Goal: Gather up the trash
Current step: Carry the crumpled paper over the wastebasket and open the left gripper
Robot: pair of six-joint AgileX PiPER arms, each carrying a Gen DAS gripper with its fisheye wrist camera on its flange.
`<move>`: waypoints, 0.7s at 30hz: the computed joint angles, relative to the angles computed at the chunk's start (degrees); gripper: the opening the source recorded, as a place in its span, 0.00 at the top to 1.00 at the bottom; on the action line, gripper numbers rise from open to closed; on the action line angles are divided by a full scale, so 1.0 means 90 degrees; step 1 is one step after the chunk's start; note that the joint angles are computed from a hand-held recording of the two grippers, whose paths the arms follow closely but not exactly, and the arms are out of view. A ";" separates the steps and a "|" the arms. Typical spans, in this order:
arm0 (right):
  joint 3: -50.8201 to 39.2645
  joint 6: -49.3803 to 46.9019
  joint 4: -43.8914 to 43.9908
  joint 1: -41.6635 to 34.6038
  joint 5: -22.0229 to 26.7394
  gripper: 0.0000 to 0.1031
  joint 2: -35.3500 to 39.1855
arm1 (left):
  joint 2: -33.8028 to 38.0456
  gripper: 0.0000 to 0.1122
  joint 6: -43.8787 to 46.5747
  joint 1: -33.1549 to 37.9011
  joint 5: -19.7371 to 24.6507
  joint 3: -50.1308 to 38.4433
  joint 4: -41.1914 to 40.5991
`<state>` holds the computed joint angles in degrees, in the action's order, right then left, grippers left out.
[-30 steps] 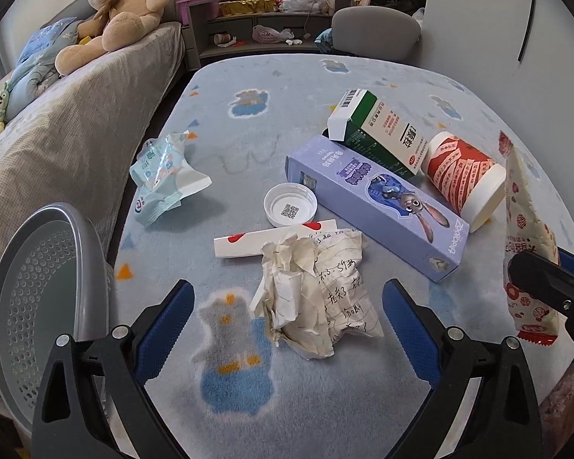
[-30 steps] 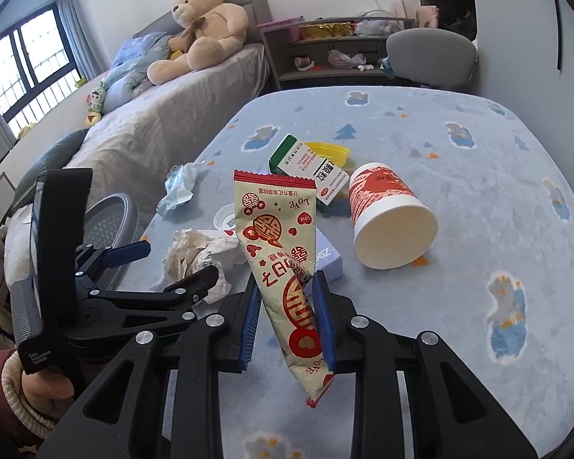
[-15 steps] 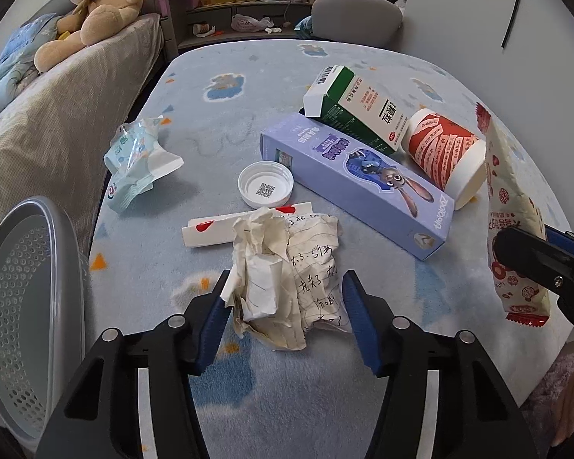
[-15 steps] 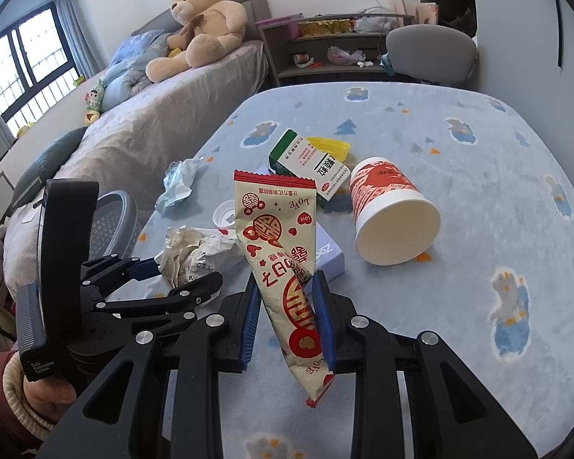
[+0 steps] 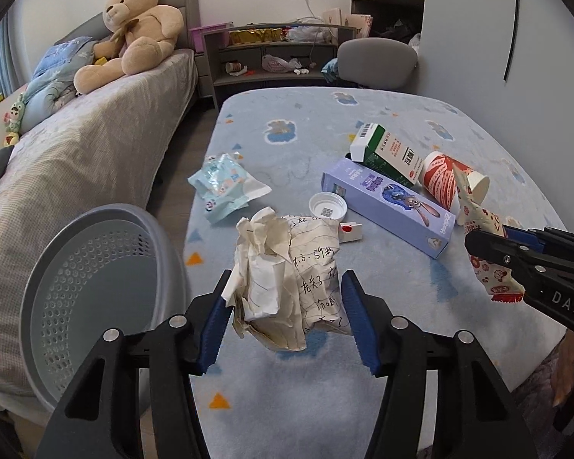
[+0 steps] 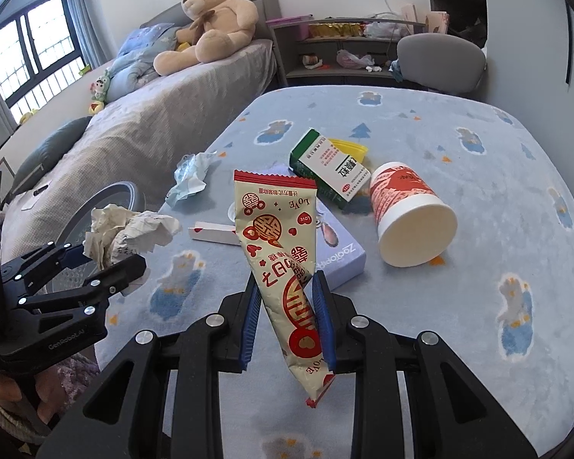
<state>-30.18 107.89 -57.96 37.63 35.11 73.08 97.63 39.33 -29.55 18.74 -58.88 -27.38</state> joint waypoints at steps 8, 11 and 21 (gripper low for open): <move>-0.0930 -0.0450 0.0040 0.0216 0.0003 0.74 0.0676 | -0.0485 0.51 0.1023 0.1123 0.0164 0.0145 -0.0890; -0.1410 -0.0692 0.0049 0.0191 -0.0114 0.74 0.1030 | -0.0456 0.51 0.1210 0.1568 0.0194 -0.0020 -0.1001; -0.3469 -0.2238 0.0579 -0.0026 -0.0600 0.74 0.2587 | 0.0064 0.51 0.1412 0.2622 0.0036 -0.0720 -0.1219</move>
